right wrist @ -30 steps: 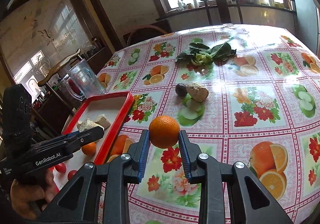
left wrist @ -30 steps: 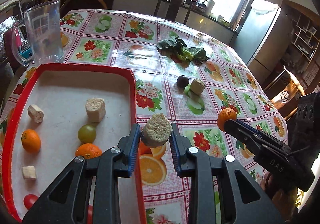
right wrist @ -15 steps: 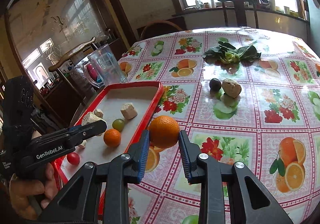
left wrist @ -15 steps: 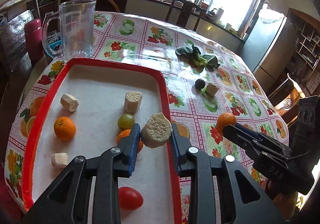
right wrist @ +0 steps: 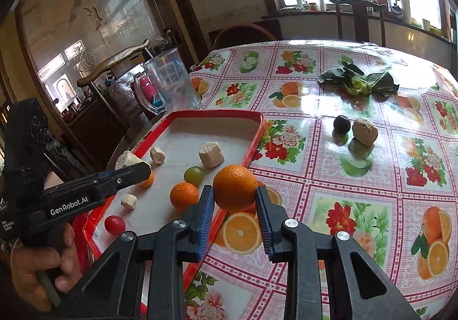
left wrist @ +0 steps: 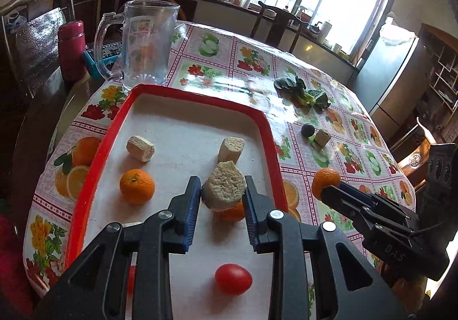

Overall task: Organize fruits
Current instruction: 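Carry the beige item and orange over the tray and release both into it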

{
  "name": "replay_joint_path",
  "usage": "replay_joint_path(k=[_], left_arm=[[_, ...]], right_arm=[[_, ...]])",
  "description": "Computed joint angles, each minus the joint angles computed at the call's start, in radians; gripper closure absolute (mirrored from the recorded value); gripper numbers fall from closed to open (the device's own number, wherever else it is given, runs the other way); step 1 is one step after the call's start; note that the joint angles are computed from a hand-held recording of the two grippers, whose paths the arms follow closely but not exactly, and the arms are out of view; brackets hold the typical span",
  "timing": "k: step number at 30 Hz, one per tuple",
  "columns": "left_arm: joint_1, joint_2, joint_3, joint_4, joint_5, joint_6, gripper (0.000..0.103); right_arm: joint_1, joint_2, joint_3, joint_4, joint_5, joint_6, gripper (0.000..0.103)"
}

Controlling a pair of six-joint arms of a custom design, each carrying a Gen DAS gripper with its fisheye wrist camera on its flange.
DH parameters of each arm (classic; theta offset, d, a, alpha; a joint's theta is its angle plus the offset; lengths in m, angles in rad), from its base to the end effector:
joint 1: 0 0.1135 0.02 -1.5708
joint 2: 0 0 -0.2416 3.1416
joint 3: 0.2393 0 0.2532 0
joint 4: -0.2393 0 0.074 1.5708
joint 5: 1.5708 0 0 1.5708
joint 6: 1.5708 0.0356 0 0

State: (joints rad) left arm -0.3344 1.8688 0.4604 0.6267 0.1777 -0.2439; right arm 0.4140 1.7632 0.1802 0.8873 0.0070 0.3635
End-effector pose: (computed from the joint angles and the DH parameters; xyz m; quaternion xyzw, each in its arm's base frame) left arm 0.2504 -0.0937 0.0346 0.0757 0.9170 -0.1877 0.3436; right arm 0.1899 0.0832 0.0337 -0.0214 0.9055 0.1577 0.3933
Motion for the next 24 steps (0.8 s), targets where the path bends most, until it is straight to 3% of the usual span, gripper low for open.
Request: replay_joint_path(k=[12, 24], left_arm=[[0.090, 0.051, 0.053, -0.015, 0.043, 0.043, 0.076], [0.148, 0.115, 0.196, -0.119, 0.033, 0.099, 0.076]], right_arm=[[0.040, 0.066, 0.145, -0.089, 0.008, -0.011, 0.073], [0.015, 0.174, 0.352, -0.195, -0.016, -0.049, 0.073]])
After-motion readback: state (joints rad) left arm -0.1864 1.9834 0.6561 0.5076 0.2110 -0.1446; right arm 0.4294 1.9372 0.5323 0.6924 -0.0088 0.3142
